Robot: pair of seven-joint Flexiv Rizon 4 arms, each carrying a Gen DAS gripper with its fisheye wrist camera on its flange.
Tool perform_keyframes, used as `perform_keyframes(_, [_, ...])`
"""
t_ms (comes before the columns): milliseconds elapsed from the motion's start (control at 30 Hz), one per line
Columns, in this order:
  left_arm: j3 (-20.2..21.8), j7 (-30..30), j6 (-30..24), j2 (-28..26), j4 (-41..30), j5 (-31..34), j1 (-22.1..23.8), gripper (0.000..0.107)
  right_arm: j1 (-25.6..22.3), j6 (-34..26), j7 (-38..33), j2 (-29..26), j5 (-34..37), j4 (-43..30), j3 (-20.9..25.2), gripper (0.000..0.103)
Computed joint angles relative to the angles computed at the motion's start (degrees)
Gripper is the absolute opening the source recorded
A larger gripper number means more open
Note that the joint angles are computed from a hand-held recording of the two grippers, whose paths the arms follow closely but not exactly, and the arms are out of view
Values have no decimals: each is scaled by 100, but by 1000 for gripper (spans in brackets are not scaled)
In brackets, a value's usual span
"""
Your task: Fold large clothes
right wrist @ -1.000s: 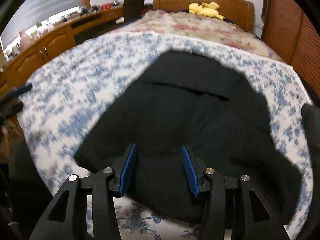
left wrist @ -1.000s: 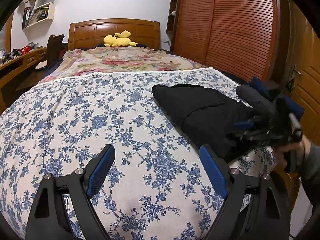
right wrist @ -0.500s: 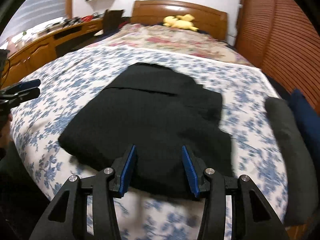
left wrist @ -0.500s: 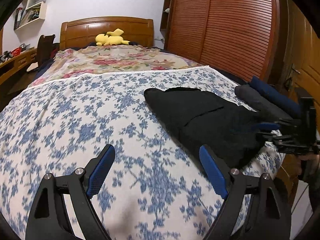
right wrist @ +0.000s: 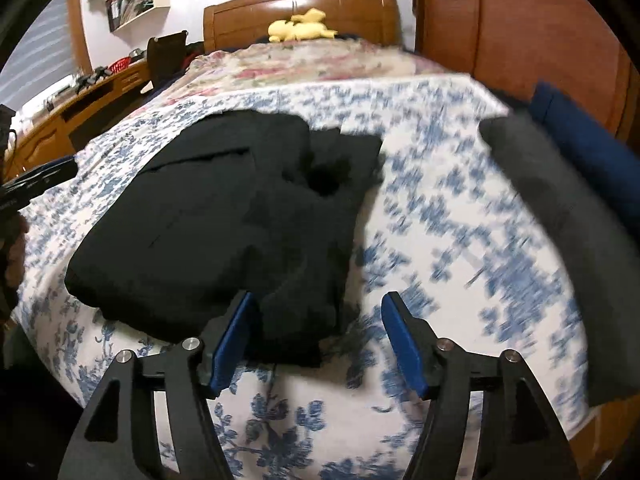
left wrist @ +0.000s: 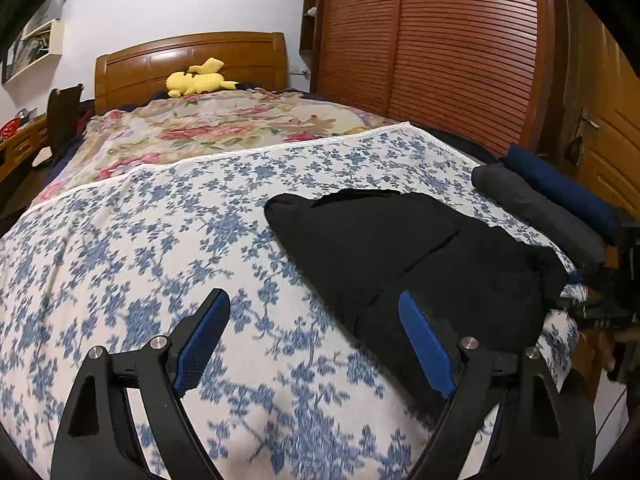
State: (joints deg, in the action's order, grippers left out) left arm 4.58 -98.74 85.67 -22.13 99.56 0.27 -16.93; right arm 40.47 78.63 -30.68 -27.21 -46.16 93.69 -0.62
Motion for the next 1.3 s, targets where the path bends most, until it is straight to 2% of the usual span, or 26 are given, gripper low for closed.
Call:
perform_keyframes(167, [-55, 183, -312, -350, -541, -8, 52, 87, -66, 43, -325, -237, 306, -236, 148, 67])
perform_keyframes(367, [-257, 431, -617, -852, -1220, -230, 209, 87, -327, -61, -1082, -394, 1293, -482, 714, 67])
perform_keyframes(567, [-50, 430, -1041, -1461, -2120, -184, 116, 86, -346, -225, -1677, -515, 1751, -717, 807, 67])
perform_keyframes(667, [-174, 453, -1244, -1769, -2529, -344, 258, 77, -330, -271, -1850, -533, 1922, -784, 828, 67])
perform_keyframes(800, [-291, 306, -1650, -2133, -3014, -628, 424, 77, -309, -246, -1982, -604, 2108, -870, 837, 67])
perform_keyframes(867, [-386, 290, -1853, -2244, -3157, -744, 500, 77, -368, -217, -2135, -648, 2237, -919, 941, 63])
perform_keyframes(933, [-415, 259, -1899, -2289, -3191, -773, 516, 77, -529, -189, -2456, -754, 2475, -1048, 1215, 51])
perform_keyframes(1033, [-369, 185, -1939, -2309, -3204, -719, 467, 77, -606, -178, -2824, -836, 2723, -1158, 1398, 37])
perform_keyframes(1067, [-448, 231, -1939, -2324, -3206, -762, 514, 72, -611, -152, -2912, -850, 2786, -1171, 1416, 36])
perform_keyframes(1133, [-764, 396, -1988, -2306, -3106, -1025, 699, 61, -498, 26, -2939, -825, 2793, -1096, 1253, 24])
perform_keyframes(1233, [-691, 424, -2143, -2307, -3176, -1046, 641, 46, -306, 353, -2831, -757, 2664, -951, 914, 16])
perform_keyframes(1300, [-473, 310, -2328, -2266, -3264, -889, 500, 28, -284, 582, -2806, -748, 2606, -897, 807, 14])
